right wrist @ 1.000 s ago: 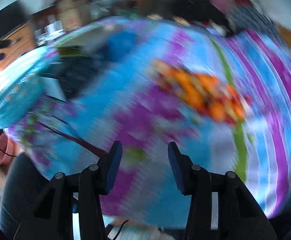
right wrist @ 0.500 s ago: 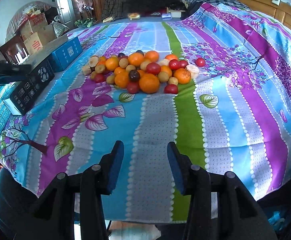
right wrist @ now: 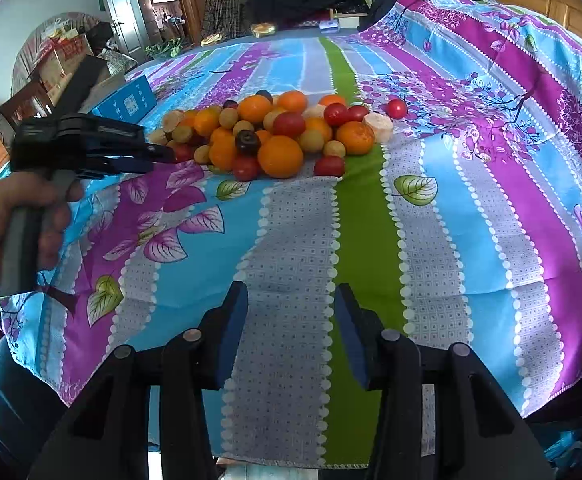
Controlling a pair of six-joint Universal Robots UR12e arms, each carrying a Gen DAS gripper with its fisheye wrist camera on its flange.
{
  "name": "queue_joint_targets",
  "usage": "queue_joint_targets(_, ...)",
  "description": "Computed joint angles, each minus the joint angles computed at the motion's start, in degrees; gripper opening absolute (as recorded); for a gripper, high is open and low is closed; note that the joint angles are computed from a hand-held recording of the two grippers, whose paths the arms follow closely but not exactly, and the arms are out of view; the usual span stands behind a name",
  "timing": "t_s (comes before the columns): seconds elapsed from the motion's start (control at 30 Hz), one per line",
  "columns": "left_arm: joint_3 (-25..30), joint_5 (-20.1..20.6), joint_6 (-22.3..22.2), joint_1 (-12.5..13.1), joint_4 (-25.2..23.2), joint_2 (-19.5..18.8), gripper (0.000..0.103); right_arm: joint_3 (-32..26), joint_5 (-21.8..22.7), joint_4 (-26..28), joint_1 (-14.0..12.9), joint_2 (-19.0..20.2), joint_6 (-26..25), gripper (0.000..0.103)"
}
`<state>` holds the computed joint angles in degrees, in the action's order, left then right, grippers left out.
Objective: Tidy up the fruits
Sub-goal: 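Move both grippers back over the fruit pile, then grasp a red tomato with the left gripper while the right grasps a dark plum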
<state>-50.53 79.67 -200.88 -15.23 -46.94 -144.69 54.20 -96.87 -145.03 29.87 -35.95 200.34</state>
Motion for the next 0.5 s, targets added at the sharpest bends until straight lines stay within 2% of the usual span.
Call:
queue_joint_targets(0.27, 4.6, 2.8, -0.3, -0.7, -1.6, -2.8, 0.039, 0.4, 1.8, -0.9, -0.4, -0.1, 0.6, 0.05)
queue_joint_targets(0.3, 4.4, 3.5, 0.1, -0.8, -1.2, -2.7, 0.039, 0.5, 1.9, -1.0, -0.4, -0.1, 0.7, 0.05)
queue_joint_targets(0.33, 4.3, 4.6, 0.5, -1.0, -1.0, -2.7, 0.031, 0.6, 2.1, -1.3, -0.5, -0.1, 0.8, 0.05)
queue_joint_targets(0.37, 3.7, 5.4, 1.3, -1.1, -0.5, -2.4, 0.03, 0.7, 2.2, -1.5, -0.5, -0.2, 0.8, 0.05)
queue_joint_targets(0.5, 0.7, 6.4, 3.1, -1.2, 2.4, -0.7, 0.03, 0.7, 2.9, -2.3, -0.7, -0.3, 0.3, 0.05)
